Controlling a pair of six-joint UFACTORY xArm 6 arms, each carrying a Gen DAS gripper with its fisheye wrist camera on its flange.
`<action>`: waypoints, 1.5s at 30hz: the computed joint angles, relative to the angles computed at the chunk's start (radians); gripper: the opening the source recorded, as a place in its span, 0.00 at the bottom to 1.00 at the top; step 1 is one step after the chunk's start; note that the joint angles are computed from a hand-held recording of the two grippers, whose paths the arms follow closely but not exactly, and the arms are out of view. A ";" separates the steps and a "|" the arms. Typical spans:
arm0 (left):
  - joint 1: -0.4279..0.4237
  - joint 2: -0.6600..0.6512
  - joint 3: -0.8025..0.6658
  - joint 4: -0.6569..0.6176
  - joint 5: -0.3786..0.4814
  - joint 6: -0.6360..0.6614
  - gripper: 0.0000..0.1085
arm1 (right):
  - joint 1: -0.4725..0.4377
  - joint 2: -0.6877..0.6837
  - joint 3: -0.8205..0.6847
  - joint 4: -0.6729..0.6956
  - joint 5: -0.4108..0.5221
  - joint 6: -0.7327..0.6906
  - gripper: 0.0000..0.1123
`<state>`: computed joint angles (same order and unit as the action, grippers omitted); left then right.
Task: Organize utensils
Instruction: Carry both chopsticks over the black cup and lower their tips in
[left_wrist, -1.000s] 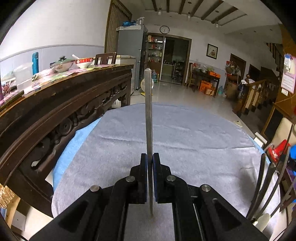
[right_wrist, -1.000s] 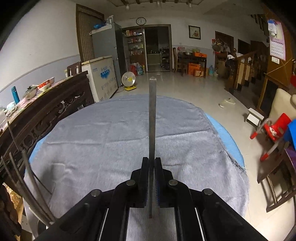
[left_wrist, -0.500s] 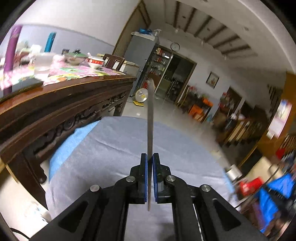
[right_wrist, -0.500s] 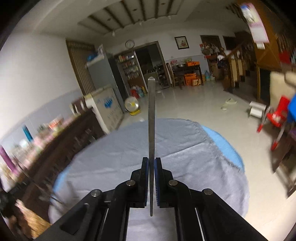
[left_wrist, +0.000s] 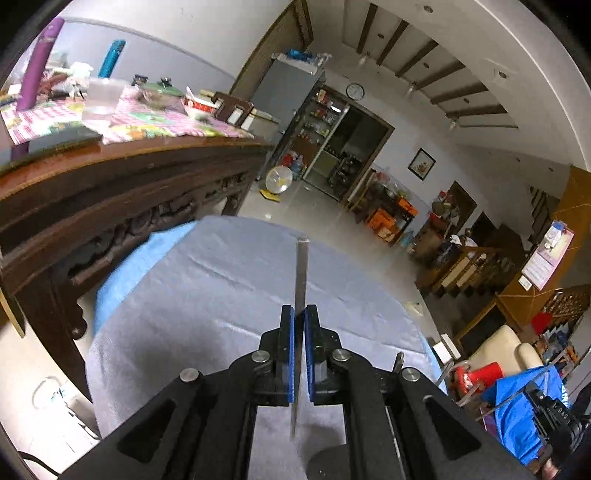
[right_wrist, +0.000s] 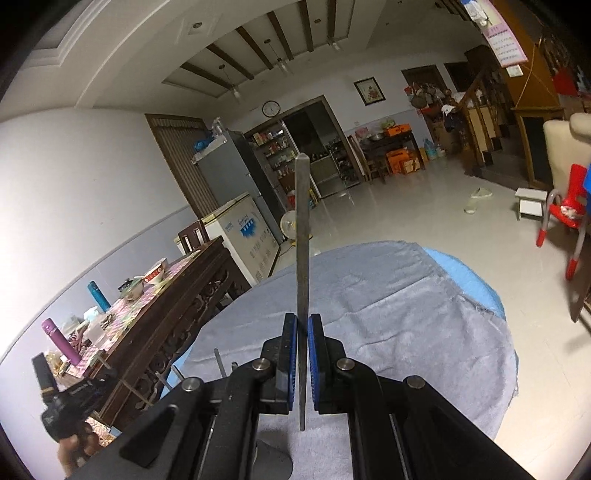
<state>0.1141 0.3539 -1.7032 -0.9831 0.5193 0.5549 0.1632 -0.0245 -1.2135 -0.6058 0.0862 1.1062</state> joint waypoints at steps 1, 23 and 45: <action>-0.004 0.001 0.003 0.013 -0.013 -0.005 0.04 | 0.000 -0.002 -0.002 -0.016 0.006 0.009 0.06; -0.004 -0.092 0.068 -0.087 0.000 0.104 0.04 | 0.015 -0.072 0.073 0.009 -0.057 -0.016 0.06; -0.008 -0.278 0.168 -0.189 0.082 0.205 0.04 | 0.095 0.004 0.030 0.040 -0.099 -0.078 0.06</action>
